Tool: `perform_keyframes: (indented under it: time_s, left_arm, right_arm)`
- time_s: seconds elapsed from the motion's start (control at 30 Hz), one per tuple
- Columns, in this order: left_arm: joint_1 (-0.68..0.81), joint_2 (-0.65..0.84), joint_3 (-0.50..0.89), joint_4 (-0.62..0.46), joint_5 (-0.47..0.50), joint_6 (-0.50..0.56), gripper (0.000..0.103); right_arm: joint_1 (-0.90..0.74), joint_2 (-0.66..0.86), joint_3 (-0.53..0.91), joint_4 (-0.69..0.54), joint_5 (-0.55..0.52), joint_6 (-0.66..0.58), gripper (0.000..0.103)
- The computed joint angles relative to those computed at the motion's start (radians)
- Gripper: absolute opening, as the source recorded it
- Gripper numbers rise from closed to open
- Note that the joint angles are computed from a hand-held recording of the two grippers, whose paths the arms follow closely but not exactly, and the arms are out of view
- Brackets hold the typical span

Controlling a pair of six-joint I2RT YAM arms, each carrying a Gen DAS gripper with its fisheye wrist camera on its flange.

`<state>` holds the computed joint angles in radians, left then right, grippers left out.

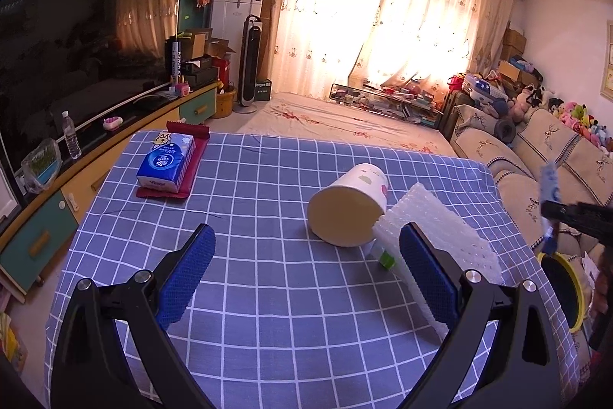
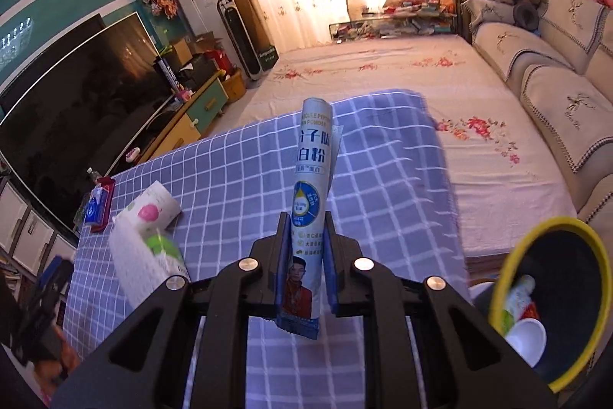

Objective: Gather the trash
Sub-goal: 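Carry the spray can over the bin and open the right gripper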

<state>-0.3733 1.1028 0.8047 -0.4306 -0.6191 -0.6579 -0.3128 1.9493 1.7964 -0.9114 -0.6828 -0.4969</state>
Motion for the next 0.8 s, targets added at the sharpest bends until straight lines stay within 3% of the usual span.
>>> perform_keyframes:
  time_s: [0.17,0.33,0.6,0.73,0.77,0.8]
  left_arm:
    - [-0.048,-0.007,0.003,0.012,-0.038,0.013,0.095]
    - [-0.101,-0.004,0.013,0.018,-0.077,0.023,0.095]
    - [-0.167,0.039,0.030,0.038,-0.127,0.059,0.095]
    - [-0.181,0.047,0.032,0.043,-0.131,0.063,0.095]
    - [-0.178,0.049,0.031,0.046,-0.127,0.065,0.095]
    - [-0.180,0.054,0.033,0.044,-0.126,0.064,0.095]
  right_arm:
    - [-0.177,-0.016,-0.030,0.043,-0.005,-0.059,0.016]
    - [-0.301,0.123,0.124,0.034,0.044,-0.036,0.017]
    - [-0.370,0.294,0.277,0.010,0.112,-0.053,0.017]
    - [-0.370,0.317,0.286,0.044,0.137,-0.036,0.019]
    - [-0.365,0.309,0.267,0.059,0.137,-0.034,0.020]
    - [-0.363,0.305,0.254,0.079,0.151,-0.033,0.035]
